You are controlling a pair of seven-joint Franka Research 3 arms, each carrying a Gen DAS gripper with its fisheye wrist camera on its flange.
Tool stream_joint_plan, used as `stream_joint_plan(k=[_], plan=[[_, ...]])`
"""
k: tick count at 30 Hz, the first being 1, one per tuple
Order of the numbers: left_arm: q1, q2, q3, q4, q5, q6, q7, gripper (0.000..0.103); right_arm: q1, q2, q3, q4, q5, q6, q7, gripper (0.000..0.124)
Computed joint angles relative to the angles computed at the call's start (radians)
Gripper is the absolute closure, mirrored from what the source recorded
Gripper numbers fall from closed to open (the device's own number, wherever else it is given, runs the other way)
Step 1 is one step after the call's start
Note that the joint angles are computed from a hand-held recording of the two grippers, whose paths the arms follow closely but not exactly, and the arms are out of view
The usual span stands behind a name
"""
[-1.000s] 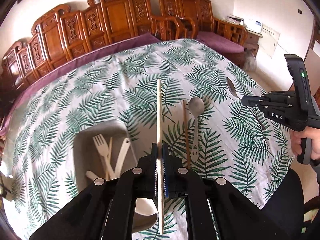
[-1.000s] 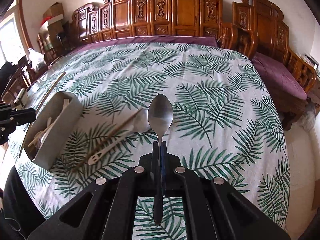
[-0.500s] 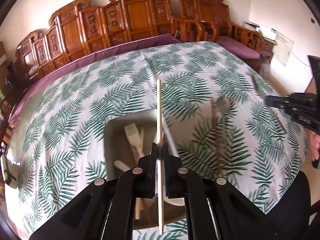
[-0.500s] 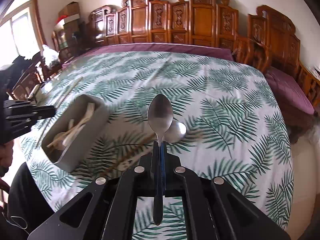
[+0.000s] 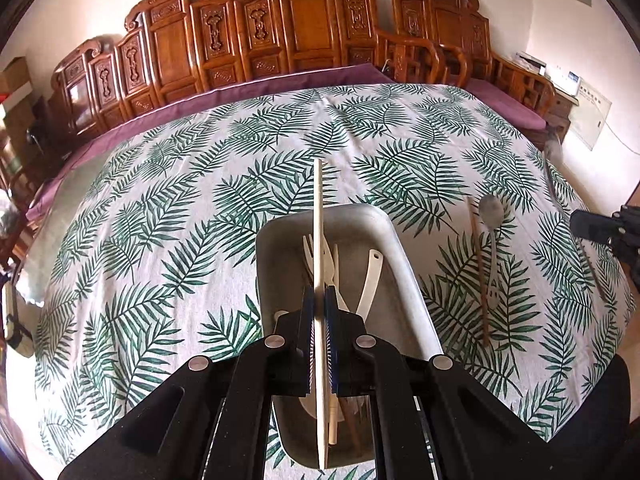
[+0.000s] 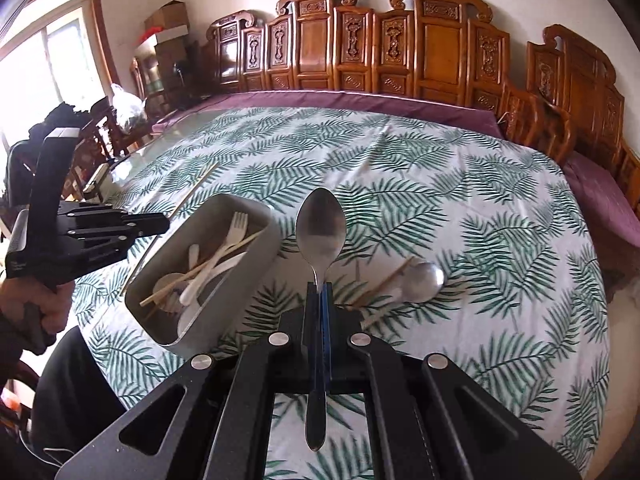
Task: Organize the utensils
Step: 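Lower the chopstick and metal spoon into the grey tray and open both tools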
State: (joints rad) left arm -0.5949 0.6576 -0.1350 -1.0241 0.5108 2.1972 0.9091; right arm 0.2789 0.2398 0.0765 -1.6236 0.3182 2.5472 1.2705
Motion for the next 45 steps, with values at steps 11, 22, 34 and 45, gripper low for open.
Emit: stream_joint_plan(k=[11, 22, 34, 45], plan=[[0.044, -0.113, -0.014, -0.188, 0.004, 0.120, -0.048, 0.089, 0.057, 0.073, 0.016, 0.106, -0.050, -0.049, 0.059, 0.121], [0.090, -0.309, -0.038, -0.444, 0.103, 0.227, -0.146, 0.078, 0.123, 0.165, 0.029, 0.227, -0.088, -0.093, 0.095, 0.121], [0.141, -0.421, -0.061, -0.596, 0.187, 0.295, -0.279, 0.069, 0.164, 0.282, 0.022, 0.370, -0.115, -0.155, 0.170, 0.121], [0.189, -0.467, -0.071, -0.682, 0.206, 0.333, -0.360, 0.068, 0.195, 0.370, 0.016, 0.494, -0.140, -0.209, 0.216, 0.121]])
